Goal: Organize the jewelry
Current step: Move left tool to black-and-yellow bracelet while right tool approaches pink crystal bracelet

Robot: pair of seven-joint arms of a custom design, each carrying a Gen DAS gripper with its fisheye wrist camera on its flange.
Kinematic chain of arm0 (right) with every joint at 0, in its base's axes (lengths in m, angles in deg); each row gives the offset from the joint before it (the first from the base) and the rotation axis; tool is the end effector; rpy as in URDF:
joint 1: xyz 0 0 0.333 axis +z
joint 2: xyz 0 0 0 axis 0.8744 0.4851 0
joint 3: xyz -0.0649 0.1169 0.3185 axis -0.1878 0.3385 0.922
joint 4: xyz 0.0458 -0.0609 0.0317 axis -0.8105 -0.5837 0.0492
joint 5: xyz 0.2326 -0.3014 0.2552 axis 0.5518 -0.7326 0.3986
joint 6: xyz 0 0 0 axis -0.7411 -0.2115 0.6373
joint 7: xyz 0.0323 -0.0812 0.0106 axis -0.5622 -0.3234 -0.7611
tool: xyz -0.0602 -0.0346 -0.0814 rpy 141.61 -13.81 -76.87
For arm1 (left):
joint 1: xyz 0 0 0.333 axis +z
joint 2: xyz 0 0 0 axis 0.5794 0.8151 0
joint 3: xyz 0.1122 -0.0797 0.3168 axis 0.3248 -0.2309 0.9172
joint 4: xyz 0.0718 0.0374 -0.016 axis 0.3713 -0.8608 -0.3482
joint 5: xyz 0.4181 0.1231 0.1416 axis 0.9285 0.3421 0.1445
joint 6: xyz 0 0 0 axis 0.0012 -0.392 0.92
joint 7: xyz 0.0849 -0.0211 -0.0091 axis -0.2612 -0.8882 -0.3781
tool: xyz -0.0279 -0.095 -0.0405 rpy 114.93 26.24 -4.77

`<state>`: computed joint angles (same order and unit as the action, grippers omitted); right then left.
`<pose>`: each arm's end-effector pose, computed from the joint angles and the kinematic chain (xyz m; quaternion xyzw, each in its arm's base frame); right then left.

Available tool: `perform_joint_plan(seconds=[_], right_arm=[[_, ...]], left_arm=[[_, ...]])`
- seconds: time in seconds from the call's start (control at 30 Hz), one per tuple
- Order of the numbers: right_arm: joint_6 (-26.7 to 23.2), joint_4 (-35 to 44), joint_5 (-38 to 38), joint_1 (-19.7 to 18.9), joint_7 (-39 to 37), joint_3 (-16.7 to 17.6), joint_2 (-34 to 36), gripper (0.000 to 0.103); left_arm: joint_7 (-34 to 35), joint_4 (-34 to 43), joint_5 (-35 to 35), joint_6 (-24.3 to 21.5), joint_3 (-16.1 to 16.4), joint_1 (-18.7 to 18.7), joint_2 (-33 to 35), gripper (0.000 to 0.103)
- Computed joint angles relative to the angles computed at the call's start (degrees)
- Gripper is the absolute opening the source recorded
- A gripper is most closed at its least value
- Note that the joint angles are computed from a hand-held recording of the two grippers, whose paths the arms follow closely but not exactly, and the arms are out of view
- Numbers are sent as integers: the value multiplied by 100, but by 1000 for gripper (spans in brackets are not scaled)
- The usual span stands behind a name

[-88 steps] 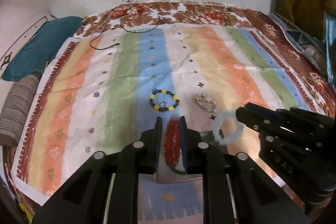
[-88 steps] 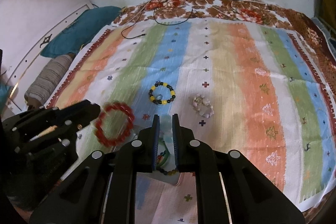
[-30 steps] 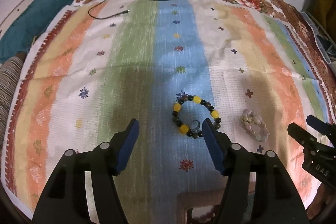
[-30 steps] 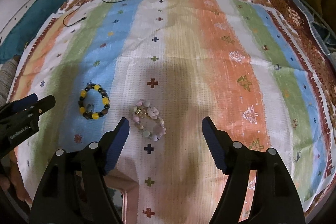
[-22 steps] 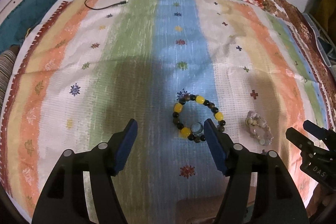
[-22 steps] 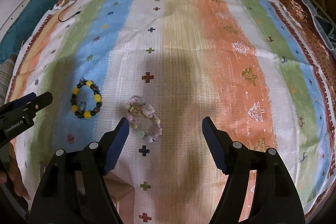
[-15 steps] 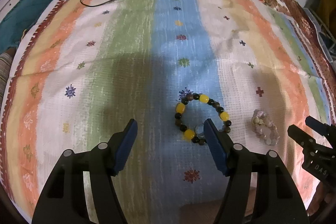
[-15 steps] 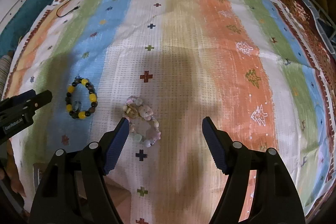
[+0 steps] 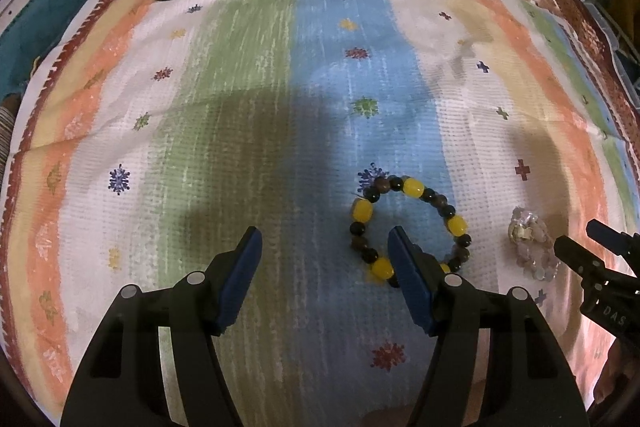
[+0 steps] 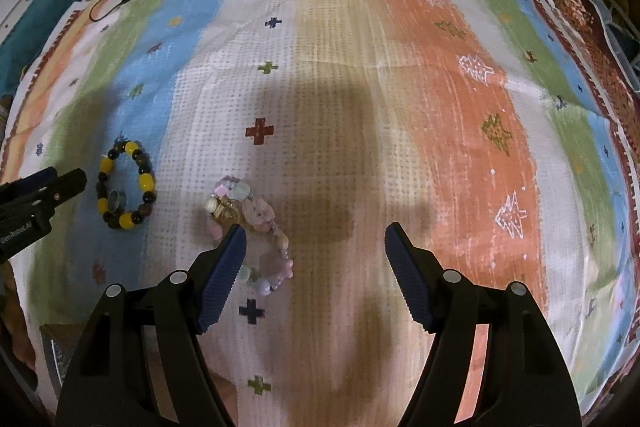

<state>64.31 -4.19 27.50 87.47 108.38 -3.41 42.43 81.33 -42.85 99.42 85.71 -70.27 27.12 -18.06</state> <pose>0.6607 0.3752 0.4597 -0.7414 0.6441 -0.1284 0.1382 0.6428 -0.2012 0.4675 -0.7332 0.6513 -0.1503 0.1255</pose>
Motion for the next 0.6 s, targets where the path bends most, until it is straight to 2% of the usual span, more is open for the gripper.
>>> perform_joint_plan(seconds=[0.27, 0.37, 0.47, 0.53, 0.6], right_arm=[[14, 77, 107, -53, -62, -16, 138, 72], [41, 90, 79, -40, -60, -33, 169, 81], [26, 131, 82, -35, -83, -36, 216, 82], [49, 136, 62, -24, -72, -48, 235, 87], [37, 146, 47, -21, -86, -55, 253, 90]], left_arm=[[104, 111, -125, 72, 21, 24, 194, 67], [67, 161, -127, 65, 39, 23, 265, 75], [70, 220, -93, 23, 47, 12, 339, 75], [56, 241, -27, -4, 55, -6, 374, 76], [62, 268, 13, -27, 61, -15, 406, 82]])
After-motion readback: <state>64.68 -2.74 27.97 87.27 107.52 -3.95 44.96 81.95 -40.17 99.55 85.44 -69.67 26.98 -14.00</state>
